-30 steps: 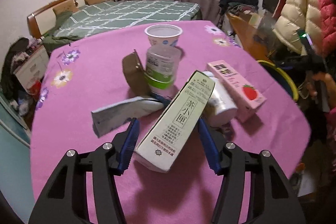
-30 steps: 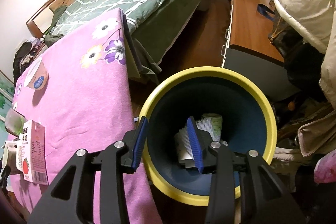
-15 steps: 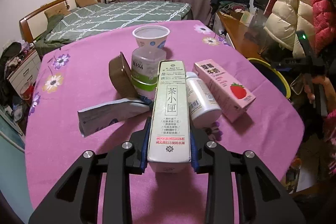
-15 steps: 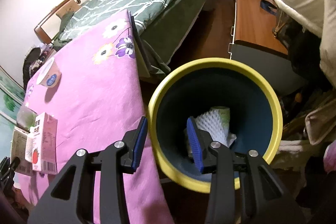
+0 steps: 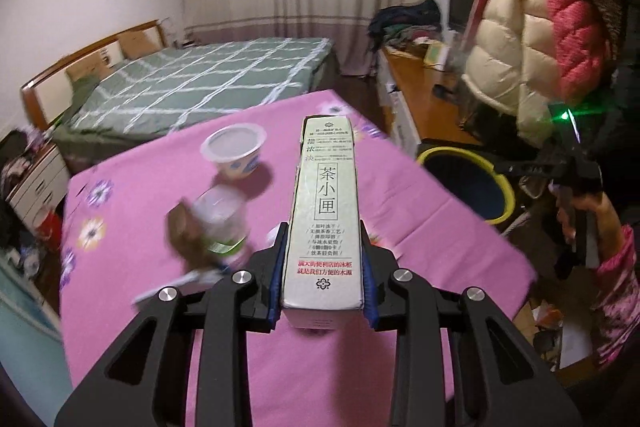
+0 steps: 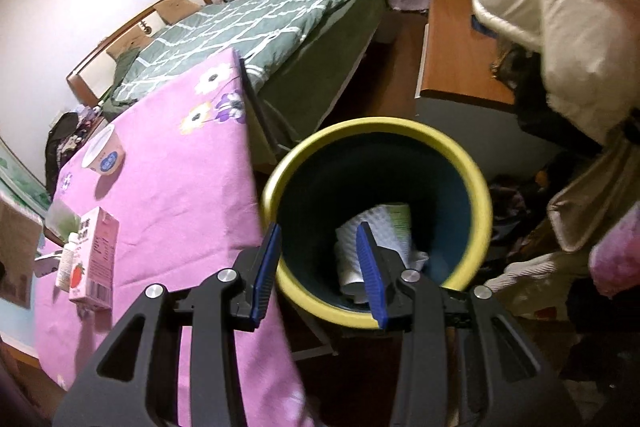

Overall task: Collect trash
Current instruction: 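Carry the tea box over the bin and open the left gripper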

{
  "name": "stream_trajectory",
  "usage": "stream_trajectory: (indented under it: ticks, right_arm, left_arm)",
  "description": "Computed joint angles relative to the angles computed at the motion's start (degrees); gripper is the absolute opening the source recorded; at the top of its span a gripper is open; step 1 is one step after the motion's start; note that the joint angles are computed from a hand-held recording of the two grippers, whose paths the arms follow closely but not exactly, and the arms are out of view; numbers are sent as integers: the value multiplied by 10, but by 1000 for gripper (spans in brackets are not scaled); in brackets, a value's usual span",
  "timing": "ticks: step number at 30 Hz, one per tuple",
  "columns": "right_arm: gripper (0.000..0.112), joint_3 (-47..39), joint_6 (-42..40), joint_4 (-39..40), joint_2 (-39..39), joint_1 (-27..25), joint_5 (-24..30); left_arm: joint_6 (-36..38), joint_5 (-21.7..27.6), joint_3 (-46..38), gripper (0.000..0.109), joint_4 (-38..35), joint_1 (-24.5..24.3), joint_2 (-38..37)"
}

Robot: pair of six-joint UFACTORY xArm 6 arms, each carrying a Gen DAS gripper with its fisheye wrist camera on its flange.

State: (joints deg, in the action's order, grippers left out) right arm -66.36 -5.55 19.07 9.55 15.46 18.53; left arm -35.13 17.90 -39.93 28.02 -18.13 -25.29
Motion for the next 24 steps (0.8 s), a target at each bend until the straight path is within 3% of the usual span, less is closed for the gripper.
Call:
stream_trajectory:
  ticks: [10,12,17,24]
  right_arm:
    - [37,85,8,-29,-63,-47,-35]
    - [37,93,1,-20,-69,-55,-37]
    - [37,110,-35,13,-77,-70,-40]
    - [37,110,-71,54,-68,-84,-34]
  left_arm:
    - [157,-7,-249,31,-137,-85,253]
    - [193,8,-323,31,-177,-101,316]
    - [221,72,-504,31,-195,-132,464]
    - [250,146,-684,31,-223,-155,608]
